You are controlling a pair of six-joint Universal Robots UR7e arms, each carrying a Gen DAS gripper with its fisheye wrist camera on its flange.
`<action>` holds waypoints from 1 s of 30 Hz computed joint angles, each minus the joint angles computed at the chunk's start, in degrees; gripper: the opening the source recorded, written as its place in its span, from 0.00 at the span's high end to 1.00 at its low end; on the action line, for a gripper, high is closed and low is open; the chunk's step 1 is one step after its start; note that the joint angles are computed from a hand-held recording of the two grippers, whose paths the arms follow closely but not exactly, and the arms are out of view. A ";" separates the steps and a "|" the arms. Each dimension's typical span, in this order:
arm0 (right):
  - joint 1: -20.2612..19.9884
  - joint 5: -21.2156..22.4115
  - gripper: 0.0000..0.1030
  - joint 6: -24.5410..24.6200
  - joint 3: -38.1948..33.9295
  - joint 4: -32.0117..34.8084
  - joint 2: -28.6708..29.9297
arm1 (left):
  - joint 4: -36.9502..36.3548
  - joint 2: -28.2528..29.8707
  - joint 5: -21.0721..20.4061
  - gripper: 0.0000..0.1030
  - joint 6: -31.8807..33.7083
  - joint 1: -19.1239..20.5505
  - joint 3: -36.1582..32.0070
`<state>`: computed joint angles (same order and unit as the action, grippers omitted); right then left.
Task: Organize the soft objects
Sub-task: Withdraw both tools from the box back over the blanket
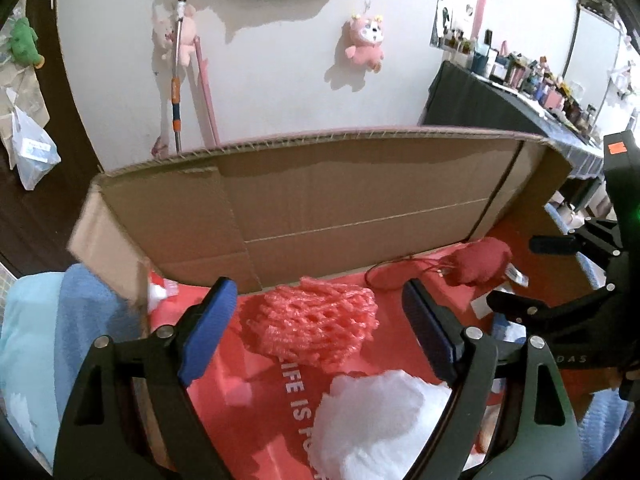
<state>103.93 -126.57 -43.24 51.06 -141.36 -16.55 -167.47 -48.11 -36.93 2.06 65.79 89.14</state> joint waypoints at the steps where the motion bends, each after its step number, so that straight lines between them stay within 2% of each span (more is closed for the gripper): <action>1: 0.07 0.13 0.23 0.06 0.58 -0.39 -0.46 | -0.76 -0.43 0.23 0.18 0.24 -0.40 0.75; 5: 0.65 0.78 0.23 0.04 7.42 -5.23 -4.78 | -4.47 -2.44 1.46 0.15 0.94 -2.57 4.31; 13: 1.98 4.58 0.14 -0.89 19.01 -12.69 -13.82 | -14.48 -6.97 4.35 0.06 3.64 -8.91 13.92; 15: 2.34 6.25 0.14 -0.84 23.26 -14.91 -17.05 | -18.10 -7.85 5.69 0.06 4.38 -10.80 16.66; 19: 2.79 8.64 0.07 -2.09 29.67 -19.84 -21.60 | -32.72 -7.69 9.52 0.03 11.80 -15.01 21.81; 24: 2.66 12.12 0.05 -2.89 37.99 -25.58 -27.51 | -43.58 -7.54 12.27 0.03 17.13 -19.18 26.59; 30: 1.73 16.47 0.03 -3.55 48.52 -33.51 -34.55 | -50.75 -7.57 13.25 0.00 17.01 -23.86 33.02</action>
